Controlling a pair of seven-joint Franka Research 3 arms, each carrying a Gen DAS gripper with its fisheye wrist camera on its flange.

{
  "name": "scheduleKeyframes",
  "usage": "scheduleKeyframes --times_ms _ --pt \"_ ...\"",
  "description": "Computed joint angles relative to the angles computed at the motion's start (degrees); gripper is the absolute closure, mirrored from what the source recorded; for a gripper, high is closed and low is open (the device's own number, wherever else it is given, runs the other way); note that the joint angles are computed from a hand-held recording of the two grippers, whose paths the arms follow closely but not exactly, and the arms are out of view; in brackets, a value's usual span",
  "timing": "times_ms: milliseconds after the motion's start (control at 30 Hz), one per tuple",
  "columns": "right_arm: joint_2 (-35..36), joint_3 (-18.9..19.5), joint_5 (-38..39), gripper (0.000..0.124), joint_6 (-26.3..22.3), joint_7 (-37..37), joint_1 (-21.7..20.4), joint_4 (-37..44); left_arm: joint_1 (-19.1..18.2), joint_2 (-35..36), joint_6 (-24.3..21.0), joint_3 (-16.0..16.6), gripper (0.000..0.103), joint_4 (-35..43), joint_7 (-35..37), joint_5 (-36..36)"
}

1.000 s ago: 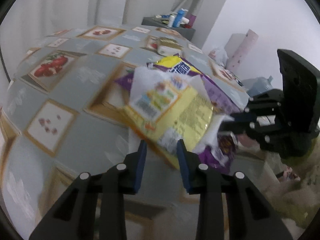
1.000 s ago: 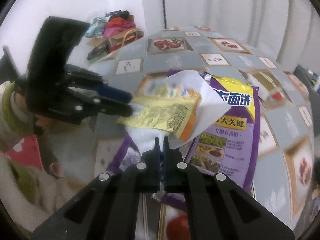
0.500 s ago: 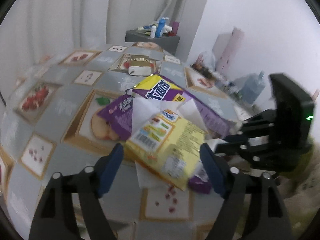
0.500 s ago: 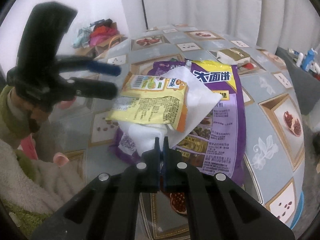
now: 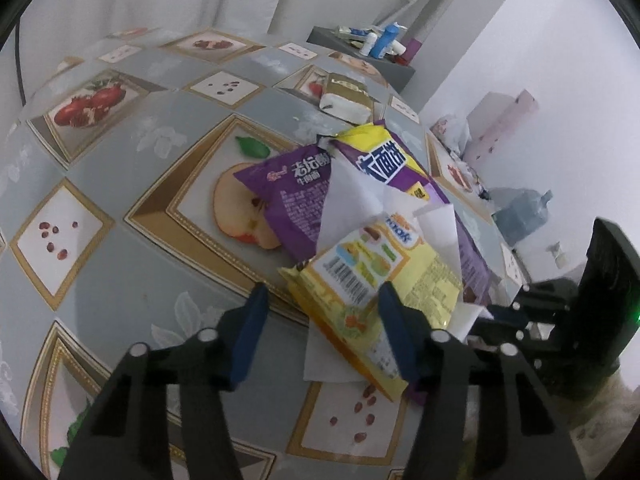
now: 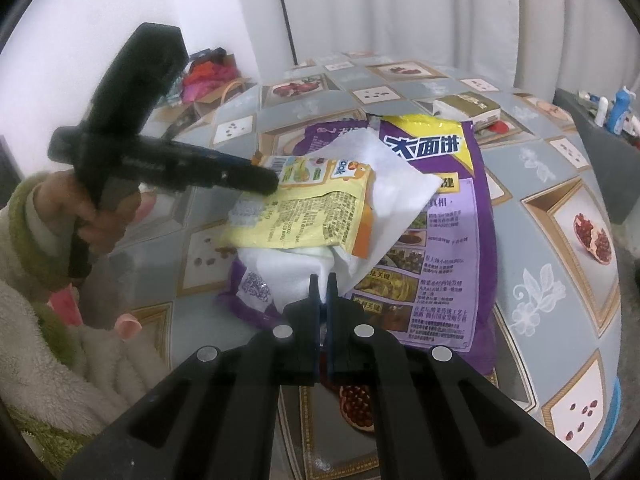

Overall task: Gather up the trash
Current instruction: 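Lift the yellow packet with the left tool while the right tool lifts the white paper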

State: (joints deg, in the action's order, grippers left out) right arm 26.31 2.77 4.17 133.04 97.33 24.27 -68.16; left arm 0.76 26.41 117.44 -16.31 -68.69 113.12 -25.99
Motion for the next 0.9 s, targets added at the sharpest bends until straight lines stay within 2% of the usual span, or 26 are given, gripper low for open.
scheduleKeyframes --times_ms 233,400,667,900 --pt "0.28 0.18 0.37 0.123 -0.21 -0.18 0.05 0.21 -0.47 0.07 1.01 0.06 0.067 -0.18 -0.97 0.51" --pt "0.56 0.09 0.33 0.123 -0.46 -0.27 0.13 0.66 0.15 -0.78 1.77 -0.19 0.075 -1.28 -0.49 -0.52" --pt "0.96 -0.07 0.03 0.123 -0.94 -0.03 0.30 1.26 1.63 -3.65 2.33 -1.00 0.076 -3.58 3.27 -5.67" --pt "1.31 -0.07 -0.02 0.123 -1.27 -0.17 0.30 1.63 3.66 -3.46 -2.79 -1.63 0.076 -2.67 5.16 -15.03"
